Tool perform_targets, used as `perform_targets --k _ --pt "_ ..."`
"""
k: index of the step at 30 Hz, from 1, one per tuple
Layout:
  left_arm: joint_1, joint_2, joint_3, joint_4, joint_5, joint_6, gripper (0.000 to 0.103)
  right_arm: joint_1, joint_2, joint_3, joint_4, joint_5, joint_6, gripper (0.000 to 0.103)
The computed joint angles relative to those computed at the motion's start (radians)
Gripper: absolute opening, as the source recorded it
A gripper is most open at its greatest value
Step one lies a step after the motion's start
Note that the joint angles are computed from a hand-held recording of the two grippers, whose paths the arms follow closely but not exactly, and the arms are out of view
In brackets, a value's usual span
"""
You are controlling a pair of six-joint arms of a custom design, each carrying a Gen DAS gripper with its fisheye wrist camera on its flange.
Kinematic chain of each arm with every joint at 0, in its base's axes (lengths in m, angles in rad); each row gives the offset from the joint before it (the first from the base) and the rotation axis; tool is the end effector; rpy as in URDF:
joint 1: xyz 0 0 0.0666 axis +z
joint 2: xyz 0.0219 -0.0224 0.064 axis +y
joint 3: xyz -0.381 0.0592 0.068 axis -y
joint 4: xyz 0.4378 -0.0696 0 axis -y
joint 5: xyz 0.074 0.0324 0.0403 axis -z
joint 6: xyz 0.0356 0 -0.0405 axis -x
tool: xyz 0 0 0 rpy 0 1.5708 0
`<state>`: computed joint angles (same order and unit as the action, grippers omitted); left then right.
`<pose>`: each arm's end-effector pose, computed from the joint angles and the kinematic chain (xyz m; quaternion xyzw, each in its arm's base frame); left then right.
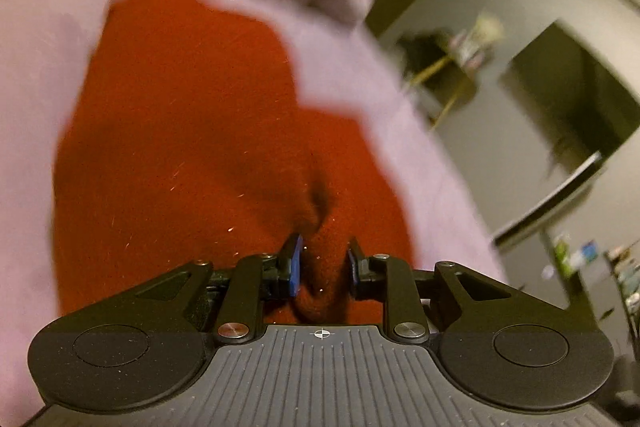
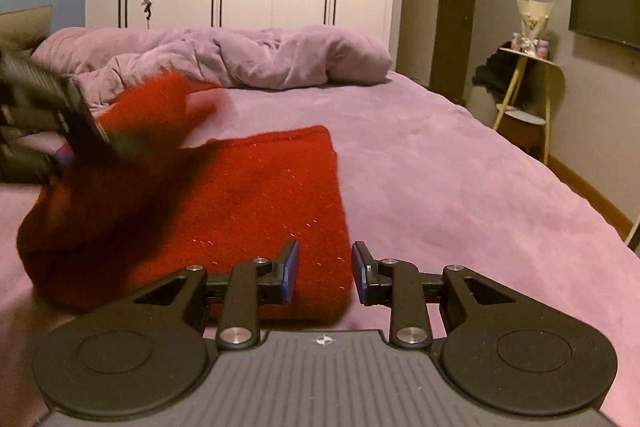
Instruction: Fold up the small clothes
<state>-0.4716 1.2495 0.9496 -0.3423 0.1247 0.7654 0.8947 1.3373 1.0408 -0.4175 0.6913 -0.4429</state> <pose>0.4181 -0.2186 0.3186 -0.1030 0.8869 -0.3045 0.3318 0.3278 0.3717 0.3225 -0.0545 0.8656 0.0005 0.4977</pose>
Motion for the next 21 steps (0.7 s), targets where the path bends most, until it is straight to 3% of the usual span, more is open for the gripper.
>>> perform_targets --k 2,4,6,8,12,14,17,19,21 --pt "-0.012 0.009 -0.022 0.047 -0.012 -0.011 0.027 -0.008 -0.005 -0.003 -0.018 -0.010 -0.008 0.028" --pt "-0.014 -0.026 -0.046 0.077 -0.003 0.002 0.046 -0.009 -0.016 -0.012 -0.026 -0.018 -0.010 0.028" --pt "0.004 -0.089 -0.093 0.120 0.048 0.037 0.057 -0.010 -0.017 -0.010 -0.023 -0.024 0.009 0.028" --pt "0.011 -0.149 -0.119 0.090 0.032 0.075 0.057 -0.006 -0.021 -0.009 -0.023 -0.019 0.021 0.028" --pt "0.024 -0.266 -0.179 0.050 0.013 0.063 0.059 -0.003 -0.020 0.010 -0.003 -0.036 0.041 0.028" --pt "0.030 -0.311 -0.194 0.009 -0.045 0.046 0.061 -0.006 -0.022 0.020 0.026 -0.058 0.062 0.029" --pt "0.058 -0.359 -0.211 -0.054 -0.101 0.032 0.065 -0.027 -0.010 0.052 0.091 -0.204 0.089 0.039" --pt "0.085 -0.373 -0.222 -0.089 -0.127 0.075 0.067 -0.055 0.020 0.095 0.116 -0.368 0.086 0.064" --pt "0.114 -0.354 -0.214 -0.105 -0.140 0.105 0.072 -0.095 0.067 0.143 0.136 -0.558 0.035 0.070"
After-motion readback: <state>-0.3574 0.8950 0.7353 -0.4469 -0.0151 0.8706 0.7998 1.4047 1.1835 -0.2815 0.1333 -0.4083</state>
